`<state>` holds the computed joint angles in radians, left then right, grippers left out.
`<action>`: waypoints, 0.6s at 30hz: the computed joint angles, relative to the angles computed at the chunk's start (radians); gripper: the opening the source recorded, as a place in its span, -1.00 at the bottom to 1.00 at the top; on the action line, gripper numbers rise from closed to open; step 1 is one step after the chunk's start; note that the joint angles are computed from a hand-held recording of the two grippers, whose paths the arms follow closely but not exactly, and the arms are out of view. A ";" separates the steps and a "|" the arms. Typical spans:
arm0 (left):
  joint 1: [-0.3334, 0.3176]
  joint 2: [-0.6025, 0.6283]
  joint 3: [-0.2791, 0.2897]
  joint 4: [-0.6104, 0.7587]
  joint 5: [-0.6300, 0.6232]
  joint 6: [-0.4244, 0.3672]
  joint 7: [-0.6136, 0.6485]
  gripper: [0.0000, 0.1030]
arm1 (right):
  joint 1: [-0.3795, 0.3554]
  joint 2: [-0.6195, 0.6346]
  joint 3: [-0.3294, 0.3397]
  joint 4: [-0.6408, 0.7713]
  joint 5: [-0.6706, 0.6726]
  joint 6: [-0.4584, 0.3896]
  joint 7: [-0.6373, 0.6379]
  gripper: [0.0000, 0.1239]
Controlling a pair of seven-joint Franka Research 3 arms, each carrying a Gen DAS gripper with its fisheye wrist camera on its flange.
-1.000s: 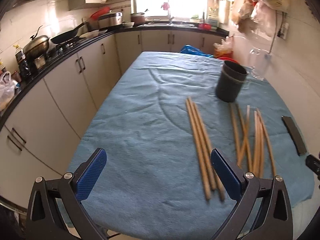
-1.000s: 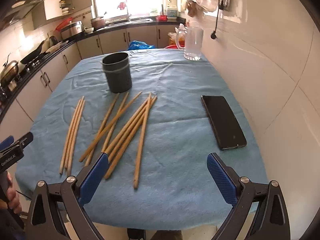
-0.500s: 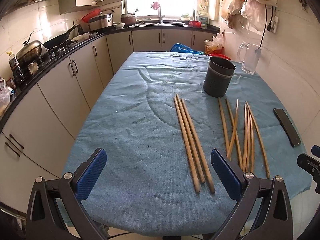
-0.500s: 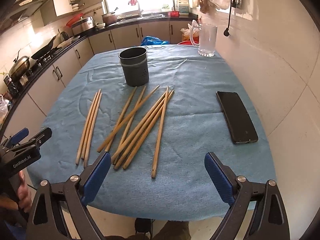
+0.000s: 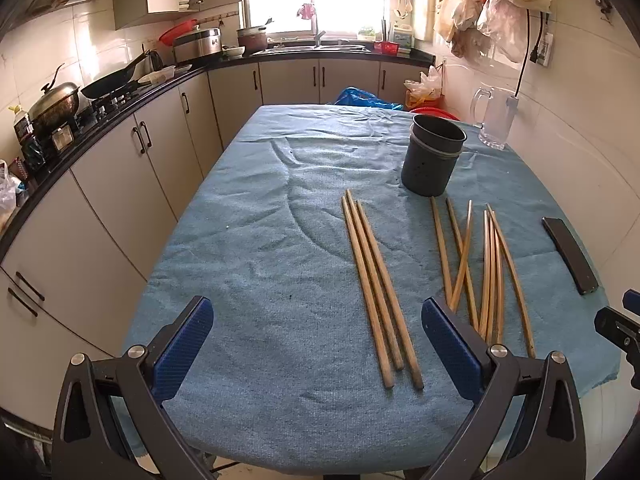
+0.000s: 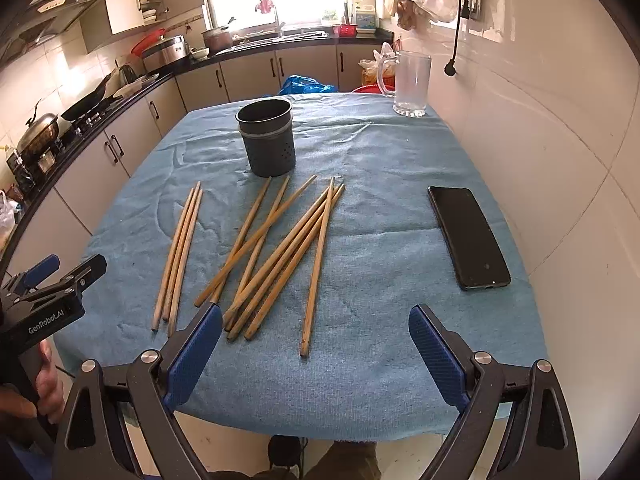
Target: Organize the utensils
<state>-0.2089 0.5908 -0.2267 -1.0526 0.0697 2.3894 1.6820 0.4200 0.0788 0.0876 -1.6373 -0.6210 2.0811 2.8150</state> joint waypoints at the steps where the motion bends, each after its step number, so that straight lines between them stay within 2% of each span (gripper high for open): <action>1: 0.000 0.002 -0.001 0.004 0.000 -0.002 0.000 1.00 | 0.000 -0.001 0.000 -0.002 0.001 0.002 0.000 0.54; 18: -0.006 0.052 -0.004 0.088 -0.015 -0.043 0.034 1.00 | 0.005 0.012 -0.002 0.020 0.007 -0.015 0.007 0.48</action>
